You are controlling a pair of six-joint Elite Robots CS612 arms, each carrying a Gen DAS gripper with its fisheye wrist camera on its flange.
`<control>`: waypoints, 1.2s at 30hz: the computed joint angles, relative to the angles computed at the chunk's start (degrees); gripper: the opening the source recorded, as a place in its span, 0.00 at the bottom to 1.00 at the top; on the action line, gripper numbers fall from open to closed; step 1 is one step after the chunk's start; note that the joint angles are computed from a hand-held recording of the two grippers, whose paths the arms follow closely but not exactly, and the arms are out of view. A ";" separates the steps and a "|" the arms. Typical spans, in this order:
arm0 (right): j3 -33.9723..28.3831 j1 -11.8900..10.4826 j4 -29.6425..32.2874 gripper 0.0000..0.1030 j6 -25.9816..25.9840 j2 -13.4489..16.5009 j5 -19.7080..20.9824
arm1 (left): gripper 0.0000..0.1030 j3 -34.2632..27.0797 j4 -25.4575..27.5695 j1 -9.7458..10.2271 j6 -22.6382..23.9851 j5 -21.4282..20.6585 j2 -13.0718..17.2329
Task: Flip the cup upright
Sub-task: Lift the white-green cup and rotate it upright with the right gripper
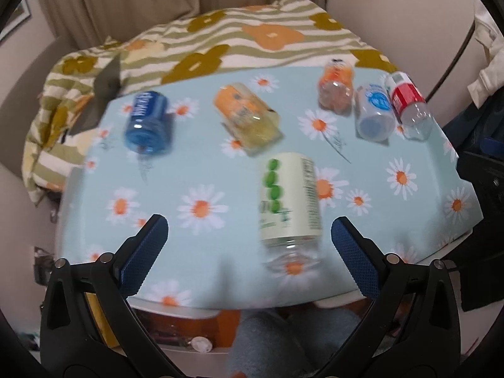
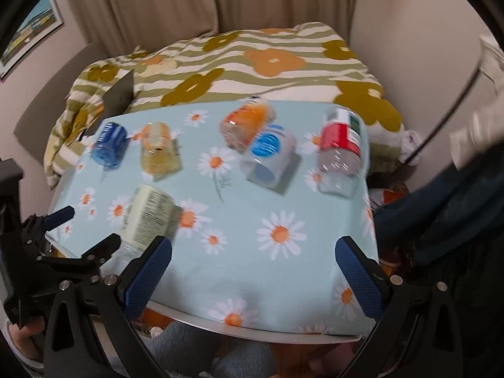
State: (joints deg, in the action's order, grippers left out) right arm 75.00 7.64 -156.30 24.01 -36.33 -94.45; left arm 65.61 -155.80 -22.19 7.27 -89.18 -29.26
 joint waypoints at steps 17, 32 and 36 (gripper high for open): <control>-29.55 -0.98 31.48 1.00 4.42 15.03 25.56 | 1.00 -4.48 5.55 5.15 5.47 -5.79 2.88; -47.28 -1.10 48.90 0.65 8.02 24.52 28.47 | 1.00 -9.89 10.03 7.74 5.03 -9.40 6.46; -48.26 -1.22 49.05 0.57 8.76 25.34 29.36 | 1.00 -10.60 10.18 7.79 4.71 -9.21 6.80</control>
